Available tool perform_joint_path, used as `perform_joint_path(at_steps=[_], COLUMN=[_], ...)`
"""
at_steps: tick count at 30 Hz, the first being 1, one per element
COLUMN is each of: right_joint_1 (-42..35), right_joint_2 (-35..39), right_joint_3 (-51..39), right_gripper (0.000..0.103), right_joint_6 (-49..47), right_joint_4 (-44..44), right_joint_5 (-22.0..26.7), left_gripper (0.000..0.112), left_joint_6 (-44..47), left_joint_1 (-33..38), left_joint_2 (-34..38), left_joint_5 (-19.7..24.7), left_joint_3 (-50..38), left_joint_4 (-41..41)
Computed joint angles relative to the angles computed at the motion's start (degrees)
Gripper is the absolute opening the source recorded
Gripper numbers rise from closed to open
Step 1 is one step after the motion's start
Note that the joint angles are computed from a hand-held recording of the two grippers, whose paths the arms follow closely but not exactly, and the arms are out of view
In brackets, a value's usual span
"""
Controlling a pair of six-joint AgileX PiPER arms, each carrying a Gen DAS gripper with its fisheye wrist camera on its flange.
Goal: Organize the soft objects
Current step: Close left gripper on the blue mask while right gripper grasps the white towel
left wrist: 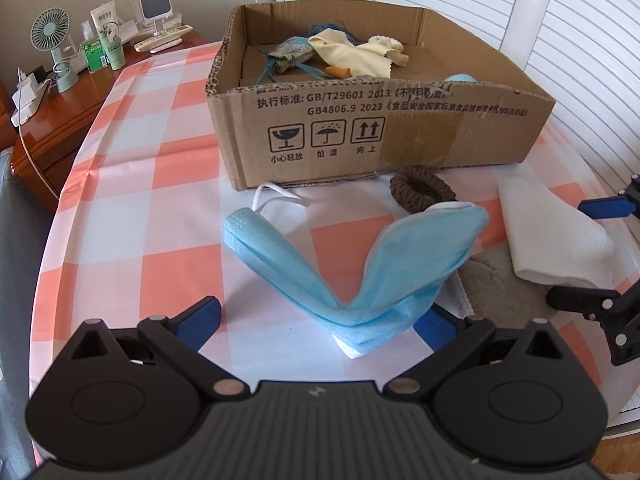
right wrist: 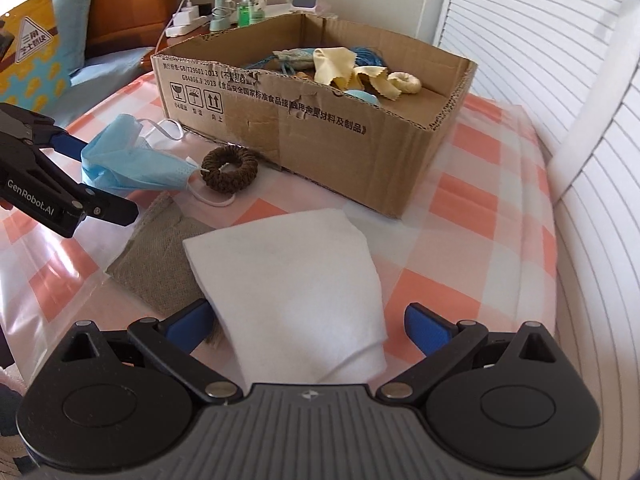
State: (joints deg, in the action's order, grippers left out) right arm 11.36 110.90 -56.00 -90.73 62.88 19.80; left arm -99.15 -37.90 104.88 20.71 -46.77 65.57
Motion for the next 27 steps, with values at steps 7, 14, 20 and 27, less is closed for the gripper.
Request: perform_joint_path(at_steps=[7,14,20,27], right_joint_1=[-1.09,1.26,1.1,1.53], right_joint_2=[2.47,2.33,2.48,3.03], right_joint_3=[-3.15,-1.14,-1.2,-1.16], right_gripper=[0.097,0.099,0.103,0.103], right_joint_6=[-0.97,-2.96,-4.91,-11.01], right_joint_4=[3.49,11.32,10.8,17.24], right_joint_5=[2.96,-9.1,-9.6,-8.21], left_gripper=[0.101,0.101,0.101,0.097], left_joint_6=[-0.72,0.04,-1.7,-9.94], left_joint_1=[0.44,0.52,0.01,0.02], left_joint_2=[0.04,-0.04,-0.8,0.11], left_joint_5=[-0.28,-0.31,-0.77,-0.23], left_joint_3=[0.3,0.1,-0.13,-0.89], left_joint_4=[0.82,0.01,1.19,6.3])
